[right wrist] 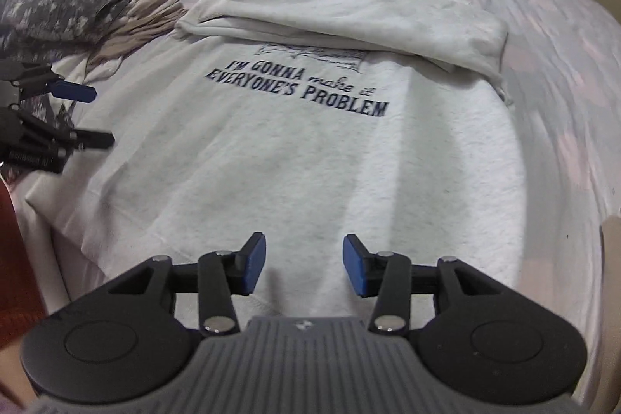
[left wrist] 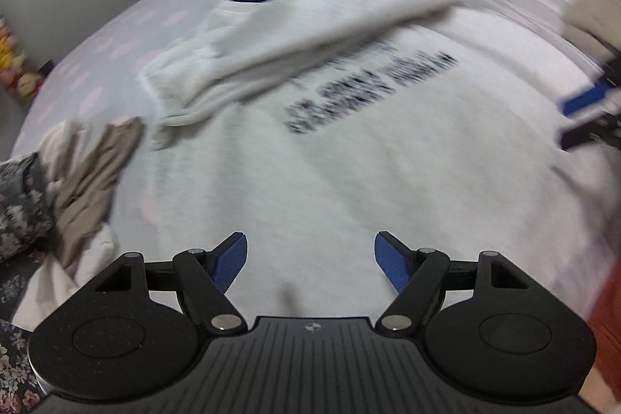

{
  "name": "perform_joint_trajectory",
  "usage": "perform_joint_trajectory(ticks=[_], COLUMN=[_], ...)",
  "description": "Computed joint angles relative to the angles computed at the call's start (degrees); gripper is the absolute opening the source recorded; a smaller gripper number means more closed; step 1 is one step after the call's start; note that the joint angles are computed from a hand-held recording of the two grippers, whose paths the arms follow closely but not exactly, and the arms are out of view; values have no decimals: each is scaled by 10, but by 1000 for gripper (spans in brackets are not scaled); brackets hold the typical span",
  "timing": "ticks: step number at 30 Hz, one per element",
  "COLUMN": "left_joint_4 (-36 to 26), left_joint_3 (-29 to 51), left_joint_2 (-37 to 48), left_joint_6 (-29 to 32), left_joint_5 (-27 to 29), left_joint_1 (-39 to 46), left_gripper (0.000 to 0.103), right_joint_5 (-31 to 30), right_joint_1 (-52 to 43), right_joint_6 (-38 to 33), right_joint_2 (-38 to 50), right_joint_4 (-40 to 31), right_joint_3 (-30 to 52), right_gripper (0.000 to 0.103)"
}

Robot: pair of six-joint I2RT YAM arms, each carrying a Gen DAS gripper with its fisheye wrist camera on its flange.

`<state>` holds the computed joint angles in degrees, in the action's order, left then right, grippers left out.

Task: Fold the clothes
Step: 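Bring both grippers to the hem of the printed grey sweatshirt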

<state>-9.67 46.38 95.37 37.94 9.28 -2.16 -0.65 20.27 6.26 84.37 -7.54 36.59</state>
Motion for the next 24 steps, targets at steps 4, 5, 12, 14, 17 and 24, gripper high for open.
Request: perform_joint_trajectory(ticks=[4,5,12,14,17,24], left_joint_4=[1,1,-1,-9,-30,-39], left_joint_3=[-48,-56,-83,-78,-65,-63], left_joint_2=[-36,-39,-32,-20,-1,30], left_joint_6=[48,55,85,88,101,161], left_joint_5=[-16,-23,-75,-93,-105,-144], left_joint_1=[-39,-46,-82,-88,-92,-117], left_gripper=[72,72,72,72,72,74], right_joint_5=[22,22,-16,-15,-7,37], right_joint_1=[57,64,70,72,77,109], right_joint_6=[-42,-46,-85,-85,-87,-121], right_joint_2=[13,24,138,153,173,207], right_joint_4=[-7,-15,-107,-116,-131,-154], right_joint_3=[7,13,98,109,126,150], right_gripper=[71,72,86,90,96,102])
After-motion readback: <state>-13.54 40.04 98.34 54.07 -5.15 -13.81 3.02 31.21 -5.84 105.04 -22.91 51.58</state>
